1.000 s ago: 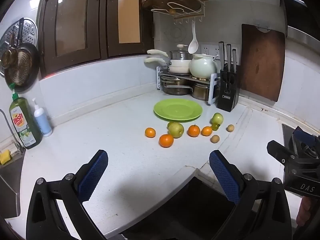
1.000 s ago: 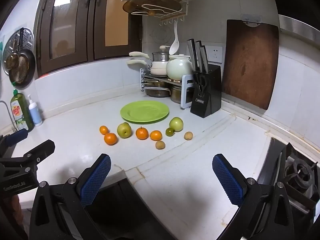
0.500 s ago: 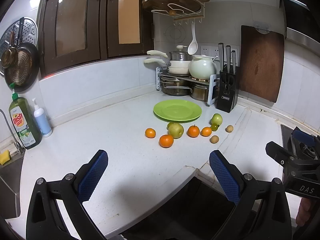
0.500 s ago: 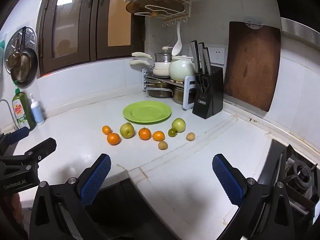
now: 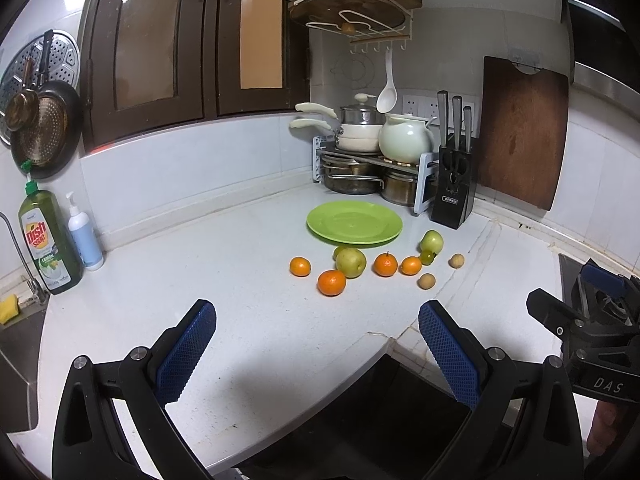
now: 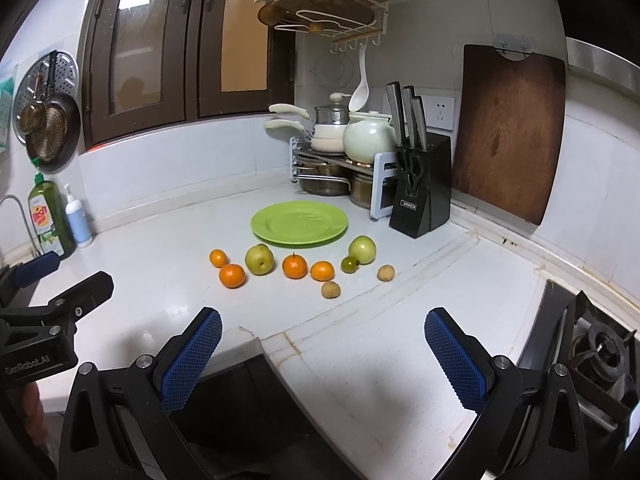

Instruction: Organize fruits

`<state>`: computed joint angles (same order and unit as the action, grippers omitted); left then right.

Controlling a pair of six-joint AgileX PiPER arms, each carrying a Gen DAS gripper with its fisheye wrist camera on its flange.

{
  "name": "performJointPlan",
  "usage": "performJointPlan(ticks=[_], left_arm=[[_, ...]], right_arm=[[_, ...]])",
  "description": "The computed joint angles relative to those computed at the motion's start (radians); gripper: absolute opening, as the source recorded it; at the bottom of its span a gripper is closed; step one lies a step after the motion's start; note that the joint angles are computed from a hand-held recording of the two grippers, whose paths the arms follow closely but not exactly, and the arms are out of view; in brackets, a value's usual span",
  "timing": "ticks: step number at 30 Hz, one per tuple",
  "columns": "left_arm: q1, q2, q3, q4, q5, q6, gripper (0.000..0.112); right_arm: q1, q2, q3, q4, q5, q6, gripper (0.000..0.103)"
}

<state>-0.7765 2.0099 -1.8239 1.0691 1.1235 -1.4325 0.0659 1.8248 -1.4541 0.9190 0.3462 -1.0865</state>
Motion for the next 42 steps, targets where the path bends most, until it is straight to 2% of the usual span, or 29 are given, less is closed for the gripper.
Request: performJointPlan(ticks=[27,42], left_arm=[[0.000,0.024,-0.054,-0.013,0.009,0.036,0.103],[0.001,0.031,-0.068,-0.020,0.010,0.047,0.103]], right_arm=[[-0.004,0.004,-0.012,0.019,0.009,-0.018,0.102],[-0.008,0.025,-0.052,-0.027,0.036,0.032,0.102]])
